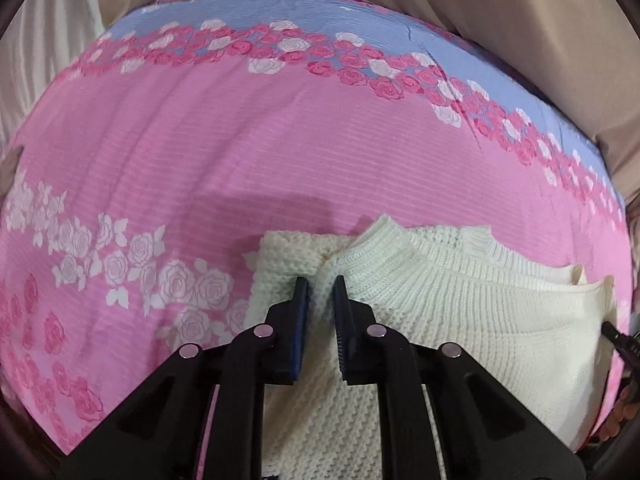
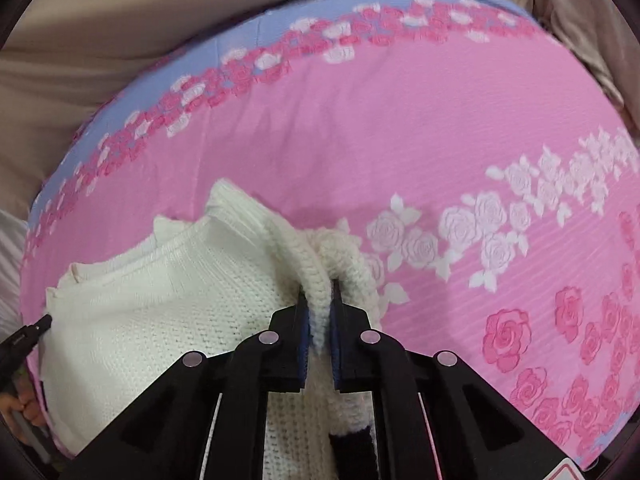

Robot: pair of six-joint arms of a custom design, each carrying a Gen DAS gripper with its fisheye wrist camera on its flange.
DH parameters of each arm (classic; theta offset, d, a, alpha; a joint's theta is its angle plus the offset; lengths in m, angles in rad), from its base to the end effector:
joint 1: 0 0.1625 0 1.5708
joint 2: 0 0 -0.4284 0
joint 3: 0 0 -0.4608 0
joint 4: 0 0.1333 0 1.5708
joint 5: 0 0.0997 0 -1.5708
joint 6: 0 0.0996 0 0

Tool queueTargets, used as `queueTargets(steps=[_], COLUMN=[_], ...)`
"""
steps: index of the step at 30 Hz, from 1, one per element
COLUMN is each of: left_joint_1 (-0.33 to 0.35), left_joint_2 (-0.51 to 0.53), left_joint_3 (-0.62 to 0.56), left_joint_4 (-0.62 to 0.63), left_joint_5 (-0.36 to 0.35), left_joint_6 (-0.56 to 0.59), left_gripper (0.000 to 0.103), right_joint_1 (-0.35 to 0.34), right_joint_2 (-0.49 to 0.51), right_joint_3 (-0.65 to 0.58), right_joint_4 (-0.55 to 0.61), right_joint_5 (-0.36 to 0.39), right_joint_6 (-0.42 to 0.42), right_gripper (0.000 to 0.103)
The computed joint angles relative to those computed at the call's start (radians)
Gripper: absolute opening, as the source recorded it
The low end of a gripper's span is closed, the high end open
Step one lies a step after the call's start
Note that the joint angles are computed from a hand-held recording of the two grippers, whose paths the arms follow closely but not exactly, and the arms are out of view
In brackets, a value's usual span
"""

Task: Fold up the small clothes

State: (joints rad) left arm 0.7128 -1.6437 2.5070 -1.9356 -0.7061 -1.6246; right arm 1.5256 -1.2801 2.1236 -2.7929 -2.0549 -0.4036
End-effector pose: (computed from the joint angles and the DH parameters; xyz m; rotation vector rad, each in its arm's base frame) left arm -0.1091 -0.3707 0.1351 -0.6061 2.2211 -0.8101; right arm 0.0618 -0.5577 0.1837 0.3384 -2.5499 0.3388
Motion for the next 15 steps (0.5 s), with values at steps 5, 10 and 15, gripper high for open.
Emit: queueTargets(steps=[5,10,15], left_joint_1=[-0.117,-0.205,-0.154], left_joint_2=[-0.046,0.07,0.281], left_joint_3=[-0.006,-0.022,-0.08], left_joint_4=[0.101,-0.01,-0.081], left_joint_5=[-0.005,-0.055,-0.126], left_joint_6=[-0.059,-0.015,0.115], left_gripper=[0.018,0.045,0.045], right_joint_1=[0.015,0.093,0.191], right_joint_2=[-0.087,-0.167,-0.056], right_joint_3=[0.03,0.114,0.159], right_joint_4=[0.036,0.115,0.25], right_joint_5=[0.048,0.111,0.14], right_joint_6=[0.047,-0.053,-0.175], right_gripper=[0.02,0.023,0.013])
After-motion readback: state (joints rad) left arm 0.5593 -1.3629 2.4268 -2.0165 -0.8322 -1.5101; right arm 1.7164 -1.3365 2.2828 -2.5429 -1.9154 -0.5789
